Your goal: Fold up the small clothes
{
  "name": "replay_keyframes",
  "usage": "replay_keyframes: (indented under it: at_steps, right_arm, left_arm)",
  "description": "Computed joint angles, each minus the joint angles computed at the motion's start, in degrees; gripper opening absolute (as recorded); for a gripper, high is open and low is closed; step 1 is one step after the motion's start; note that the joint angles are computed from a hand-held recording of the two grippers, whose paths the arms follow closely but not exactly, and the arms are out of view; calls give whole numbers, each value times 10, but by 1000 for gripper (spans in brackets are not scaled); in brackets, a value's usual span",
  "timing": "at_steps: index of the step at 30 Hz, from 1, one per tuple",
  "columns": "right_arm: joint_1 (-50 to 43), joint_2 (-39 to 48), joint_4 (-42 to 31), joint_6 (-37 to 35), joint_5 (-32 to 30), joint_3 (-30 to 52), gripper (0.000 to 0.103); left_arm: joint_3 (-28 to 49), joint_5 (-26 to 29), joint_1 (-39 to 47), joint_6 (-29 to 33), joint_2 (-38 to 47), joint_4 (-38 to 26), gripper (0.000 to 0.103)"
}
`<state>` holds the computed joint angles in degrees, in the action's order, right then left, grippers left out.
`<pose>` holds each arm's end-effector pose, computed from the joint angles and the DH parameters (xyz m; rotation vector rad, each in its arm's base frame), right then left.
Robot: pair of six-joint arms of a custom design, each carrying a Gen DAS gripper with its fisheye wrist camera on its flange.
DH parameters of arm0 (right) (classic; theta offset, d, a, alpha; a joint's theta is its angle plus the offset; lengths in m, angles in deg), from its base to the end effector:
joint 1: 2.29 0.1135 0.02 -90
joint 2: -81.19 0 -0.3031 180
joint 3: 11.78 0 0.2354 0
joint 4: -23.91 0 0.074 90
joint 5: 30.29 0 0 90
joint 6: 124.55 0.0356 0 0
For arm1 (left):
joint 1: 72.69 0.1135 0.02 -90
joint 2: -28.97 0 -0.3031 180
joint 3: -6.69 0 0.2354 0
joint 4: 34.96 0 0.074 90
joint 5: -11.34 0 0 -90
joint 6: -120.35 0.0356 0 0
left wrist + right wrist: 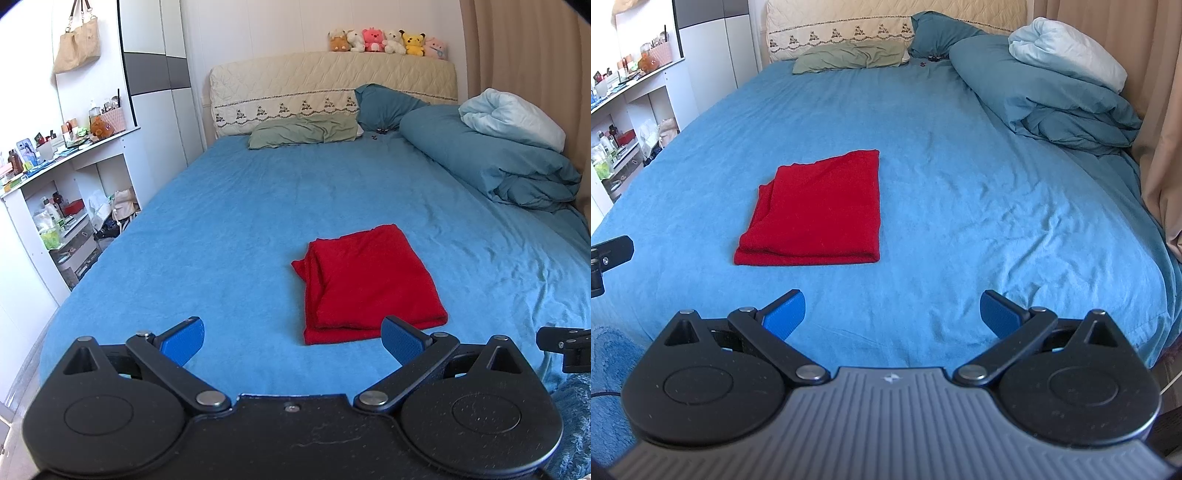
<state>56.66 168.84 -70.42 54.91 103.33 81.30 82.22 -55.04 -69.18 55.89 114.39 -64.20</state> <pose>0.1468 0.1962 0.3389 0.6386 2.3066 -0.2386 0.3107 0.0048 0.3079 0.6300 2.1007 -0.1814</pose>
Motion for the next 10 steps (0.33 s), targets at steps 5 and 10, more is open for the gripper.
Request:
replay_keyframes:
  at_steps: [5,10]
  right_arm:
    - [0,1,-1,1,1,1,103]
    - [-1,-1,2,-1,0,-2,103]
  left_arm:
    - [1,-6,-2,1,4,-1,103]
    - [4,2,1,-5,11,-3,103]
